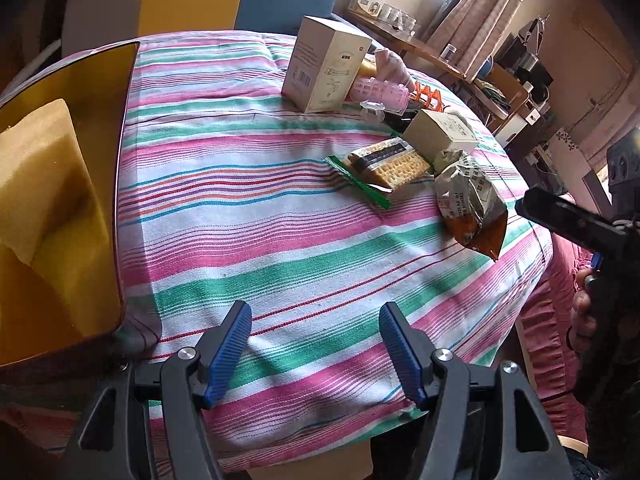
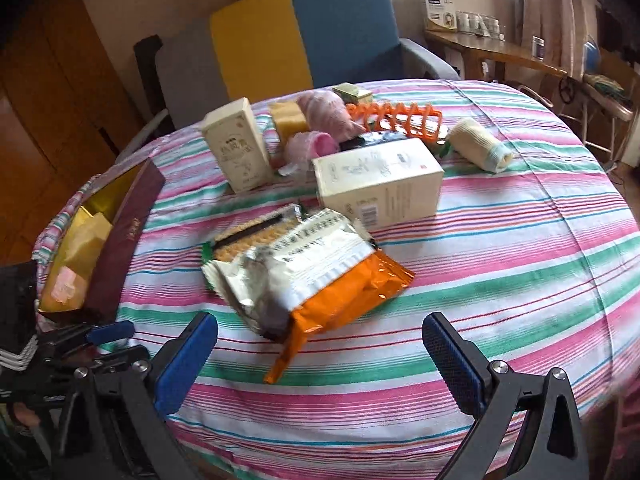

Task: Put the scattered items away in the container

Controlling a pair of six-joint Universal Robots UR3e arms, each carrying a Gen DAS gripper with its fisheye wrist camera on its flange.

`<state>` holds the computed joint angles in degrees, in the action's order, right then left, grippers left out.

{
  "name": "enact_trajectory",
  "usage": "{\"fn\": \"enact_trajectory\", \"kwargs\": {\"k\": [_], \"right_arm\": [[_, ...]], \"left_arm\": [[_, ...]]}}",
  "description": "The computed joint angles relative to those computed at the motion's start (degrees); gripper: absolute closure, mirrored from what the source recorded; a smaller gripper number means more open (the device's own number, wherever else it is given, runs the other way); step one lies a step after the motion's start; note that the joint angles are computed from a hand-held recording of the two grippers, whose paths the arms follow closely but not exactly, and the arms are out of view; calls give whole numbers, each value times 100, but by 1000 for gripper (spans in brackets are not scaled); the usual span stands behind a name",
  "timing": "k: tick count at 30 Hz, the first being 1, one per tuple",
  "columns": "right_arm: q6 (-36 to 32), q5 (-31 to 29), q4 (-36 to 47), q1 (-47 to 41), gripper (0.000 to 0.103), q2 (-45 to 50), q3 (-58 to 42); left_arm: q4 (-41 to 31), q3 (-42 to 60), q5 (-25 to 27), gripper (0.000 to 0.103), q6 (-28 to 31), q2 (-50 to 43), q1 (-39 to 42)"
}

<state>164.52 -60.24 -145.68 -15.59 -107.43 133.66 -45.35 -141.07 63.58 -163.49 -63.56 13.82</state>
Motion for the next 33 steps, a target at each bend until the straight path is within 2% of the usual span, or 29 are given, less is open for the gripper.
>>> {"fn": "enact_trajectory", "kwargs": {"k": [3,5,10,12,16,19,21,25,29,33], "right_arm": [[260,734,-243,169,0,318,-220],[592,980,-741,462,0,793,-391],[921,1222,-1209,870,0,1738,-704],[906,1141,-1305,848,1,1743,-562],[753,812,-1222,599,1,1358,-300],[758,19,-1300,595,1,1108,-239],[759,-272,-1298,506,0,996,-182],[473,334,-841,-241,0,317,209],[-43,837,63,-784,0,-479,403],[-303,705,492,-1054,0,-1124,543]], "left_arm": [[5,-7,-17,36,8,-5,10],[12,-11,-19,35,26,-8,10],[-33,-43,-69,35,79,47,64],[-26,-46,-71,35,75,43,66],[56,-25,-8,35,19,-15,-11],[88,22,57,35,-2,-63,-77],[135,123,139,35,-54,-182,-180],[177,433,208,35,-80,-542,-446],[461,965,383,35,-227,-1055,-928],[663,1682,569,35,-256,-1646,-1371]]}}
